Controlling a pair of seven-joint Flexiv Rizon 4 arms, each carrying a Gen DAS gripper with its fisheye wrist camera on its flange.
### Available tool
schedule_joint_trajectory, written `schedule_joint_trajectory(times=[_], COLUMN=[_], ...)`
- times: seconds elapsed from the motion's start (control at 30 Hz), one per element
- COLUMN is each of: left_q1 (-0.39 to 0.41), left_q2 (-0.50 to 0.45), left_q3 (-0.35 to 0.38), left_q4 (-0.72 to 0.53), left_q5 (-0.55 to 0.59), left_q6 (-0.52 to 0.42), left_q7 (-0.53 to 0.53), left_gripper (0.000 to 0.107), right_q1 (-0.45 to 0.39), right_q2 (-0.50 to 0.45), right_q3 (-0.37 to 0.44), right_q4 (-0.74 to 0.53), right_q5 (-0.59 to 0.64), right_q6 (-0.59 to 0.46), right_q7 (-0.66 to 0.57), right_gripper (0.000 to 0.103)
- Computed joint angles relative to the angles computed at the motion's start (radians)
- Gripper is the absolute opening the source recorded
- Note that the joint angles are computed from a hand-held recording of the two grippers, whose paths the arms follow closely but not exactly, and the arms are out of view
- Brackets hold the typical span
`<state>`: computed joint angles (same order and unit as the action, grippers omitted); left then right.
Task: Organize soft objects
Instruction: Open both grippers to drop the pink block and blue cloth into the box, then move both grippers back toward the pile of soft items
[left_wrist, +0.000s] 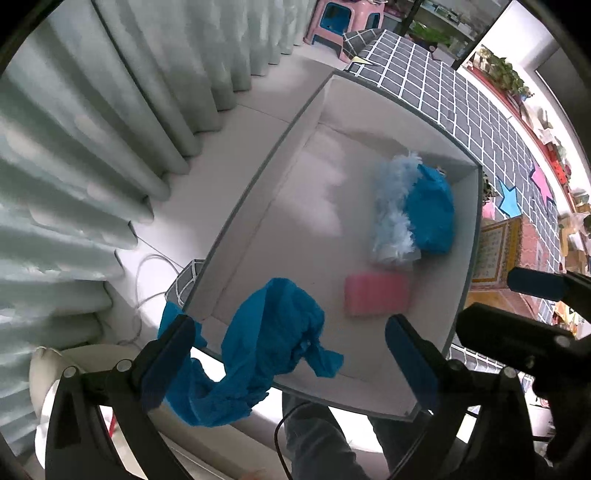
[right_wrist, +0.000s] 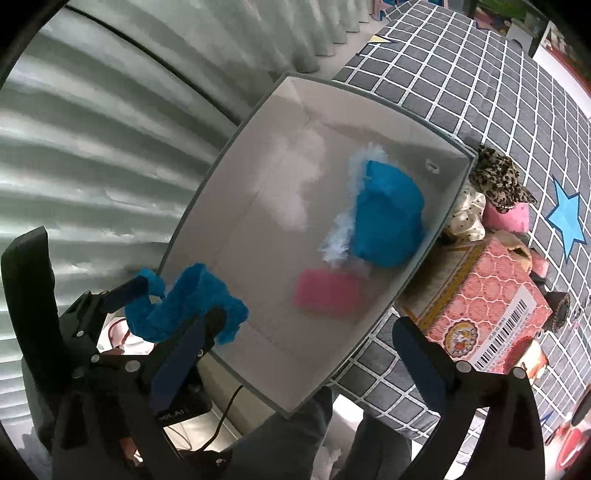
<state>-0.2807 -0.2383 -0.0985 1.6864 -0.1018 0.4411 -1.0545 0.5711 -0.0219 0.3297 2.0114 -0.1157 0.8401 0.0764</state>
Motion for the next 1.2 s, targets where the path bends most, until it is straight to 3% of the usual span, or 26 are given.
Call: schedule_joint_trajectory(times=[0.47, 0.73, 1.0, 1.2], left_q1=[-0.015, -0.029, -0.075, -0.128], left_q2=[0.006, 0.006, 0.007, -0.016], left_q3=[-0.002, -0.021, -0.054, -0.081], left_q4=[-0.023, -0.055, -0.088, -0.134], left_q5=[0.038, 0.012, -0.036, -0.039], left_q6=[-0.016, -0.047, -0.073, -0.111], left_q7=[-0.023, -0.005, 0.022, 0.020], left_gripper=[0.103, 0.103, 0.103, 0.103], right_q1=[-0.001, -0.017, -0.070, -0.094], right_q2=[0.029, 0.110, 0.337, 0.538], right_q3=[0.004, 0.021, 0.064, 0.091], right_q4=[0.012, 0.070, 0.207, 0.332], right_q5=[-0.039, -0.085, -0.071, 0.070], right_q6=[-0.009, -0.023, -0.122, -0.257], right_q7=[0.023, 0.115, 0.261, 0.345], right_gripper=[0.102, 0.102, 0.102, 0.102])
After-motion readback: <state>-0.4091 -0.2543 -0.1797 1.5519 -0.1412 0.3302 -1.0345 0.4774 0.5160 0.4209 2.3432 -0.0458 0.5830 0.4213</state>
